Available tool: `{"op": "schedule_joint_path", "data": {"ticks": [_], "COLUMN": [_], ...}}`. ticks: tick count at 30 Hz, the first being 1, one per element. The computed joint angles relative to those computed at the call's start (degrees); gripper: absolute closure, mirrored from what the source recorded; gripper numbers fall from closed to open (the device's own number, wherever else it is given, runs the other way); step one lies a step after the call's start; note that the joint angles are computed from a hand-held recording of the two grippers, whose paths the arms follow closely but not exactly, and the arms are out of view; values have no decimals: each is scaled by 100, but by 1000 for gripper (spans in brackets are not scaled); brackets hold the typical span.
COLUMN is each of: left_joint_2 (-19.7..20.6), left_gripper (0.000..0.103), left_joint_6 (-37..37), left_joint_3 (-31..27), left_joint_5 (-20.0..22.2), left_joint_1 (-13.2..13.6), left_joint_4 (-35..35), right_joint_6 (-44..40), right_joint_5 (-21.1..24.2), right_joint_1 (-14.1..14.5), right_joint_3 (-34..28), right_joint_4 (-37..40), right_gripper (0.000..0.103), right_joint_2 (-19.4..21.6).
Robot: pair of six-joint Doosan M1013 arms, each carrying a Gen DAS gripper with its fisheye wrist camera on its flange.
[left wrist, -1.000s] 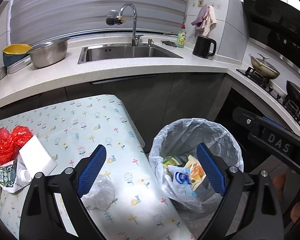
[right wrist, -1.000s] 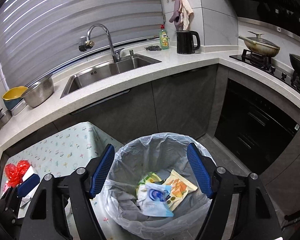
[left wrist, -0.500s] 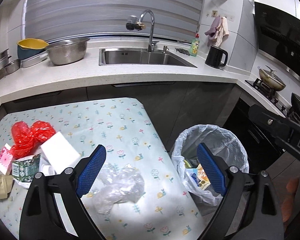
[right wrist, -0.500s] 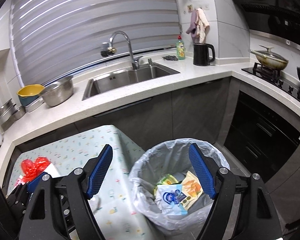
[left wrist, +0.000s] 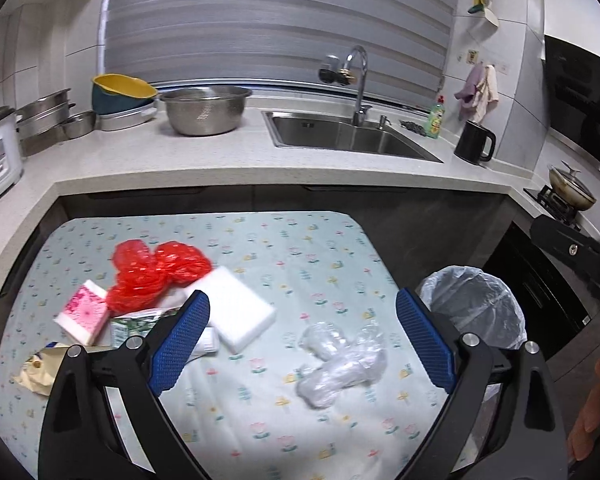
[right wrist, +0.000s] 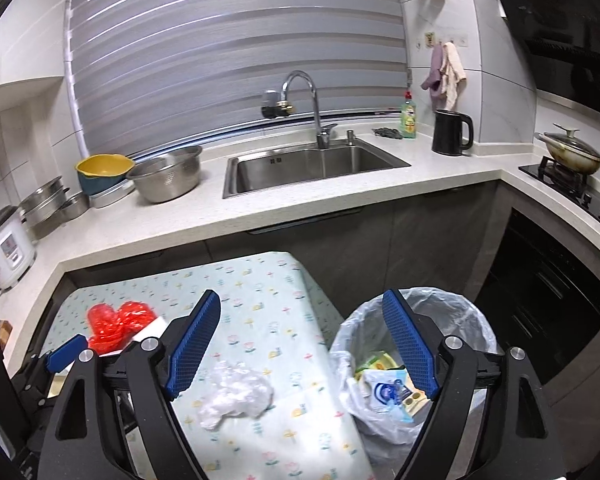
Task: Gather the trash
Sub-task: 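Move both tools back toward the table, then grasp the beige paper bag with left tool while right tool grasps the plastic wrap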
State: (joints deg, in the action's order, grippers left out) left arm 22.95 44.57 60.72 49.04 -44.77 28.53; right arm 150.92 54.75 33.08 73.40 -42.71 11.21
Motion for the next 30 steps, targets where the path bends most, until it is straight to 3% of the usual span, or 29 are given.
{"op": "schedule_joint_path", "data": {"ticks": [16,30], "left_joint_2": [-881,-1198], "left_gripper": [11,11], "left_joint_6": [-736,-295], "left_joint_3": [1422,2269], "left_joint_5": [42,91], "left_joint_1": [518,984], "left_joint_4": [528,530], "right_joint_6": [-270,-152], "right_joint_5": [178,375], "right_joint_1": [377,505], "right_joint_3": [-320,-415], "right_joint_4": [580,861], "right_gripper": [23,23], "right_joint_2": [450,741]}}
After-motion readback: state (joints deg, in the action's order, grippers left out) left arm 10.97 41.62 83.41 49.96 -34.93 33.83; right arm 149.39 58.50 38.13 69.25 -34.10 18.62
